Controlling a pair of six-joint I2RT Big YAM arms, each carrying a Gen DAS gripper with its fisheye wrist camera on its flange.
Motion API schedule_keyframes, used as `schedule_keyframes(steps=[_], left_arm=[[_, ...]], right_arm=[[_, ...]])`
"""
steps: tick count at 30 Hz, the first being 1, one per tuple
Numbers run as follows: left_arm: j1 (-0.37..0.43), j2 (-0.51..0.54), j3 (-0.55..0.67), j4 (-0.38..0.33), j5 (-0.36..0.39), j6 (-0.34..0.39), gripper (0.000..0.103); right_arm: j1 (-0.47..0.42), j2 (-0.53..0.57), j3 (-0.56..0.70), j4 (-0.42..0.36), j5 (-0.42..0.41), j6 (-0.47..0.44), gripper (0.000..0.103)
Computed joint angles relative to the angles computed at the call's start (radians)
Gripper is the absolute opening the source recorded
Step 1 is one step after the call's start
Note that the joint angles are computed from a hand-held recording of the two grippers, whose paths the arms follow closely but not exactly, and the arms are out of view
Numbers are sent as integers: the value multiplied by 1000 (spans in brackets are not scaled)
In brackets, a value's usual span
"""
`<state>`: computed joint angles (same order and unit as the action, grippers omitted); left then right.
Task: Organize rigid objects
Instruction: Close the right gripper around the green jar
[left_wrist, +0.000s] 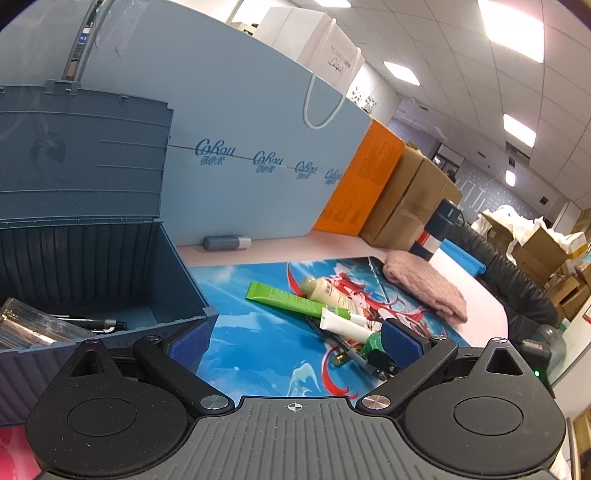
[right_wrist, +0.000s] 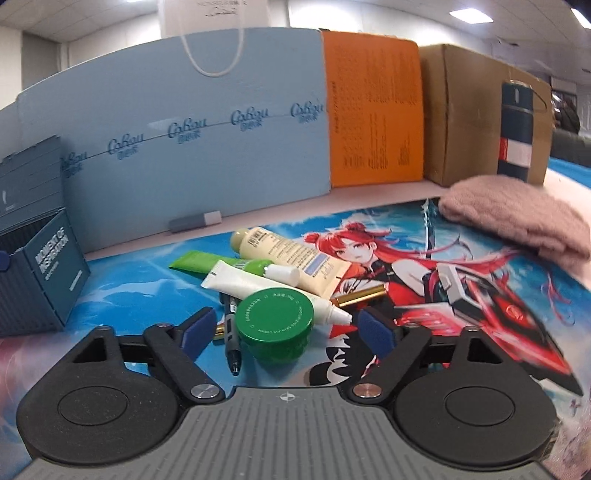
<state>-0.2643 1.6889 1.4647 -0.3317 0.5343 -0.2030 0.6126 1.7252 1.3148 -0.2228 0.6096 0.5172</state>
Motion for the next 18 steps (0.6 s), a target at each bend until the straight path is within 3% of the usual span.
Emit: schedule_keyframes(steps=[7, 13, 18], left_arm=[[-10, 12, 13, -35, -10, 31, 100], [-14, 13, 15, -43, -16, 39, 100], [-14, 14, 17, -43, -15, 37, 100]], right_arm=[[-14, 17, 5, 20, -26, 61, 68], [-24, 17, 0, 47, -59, 80, 47], [-21, 14, -6, 49, -39, 101, 46]])
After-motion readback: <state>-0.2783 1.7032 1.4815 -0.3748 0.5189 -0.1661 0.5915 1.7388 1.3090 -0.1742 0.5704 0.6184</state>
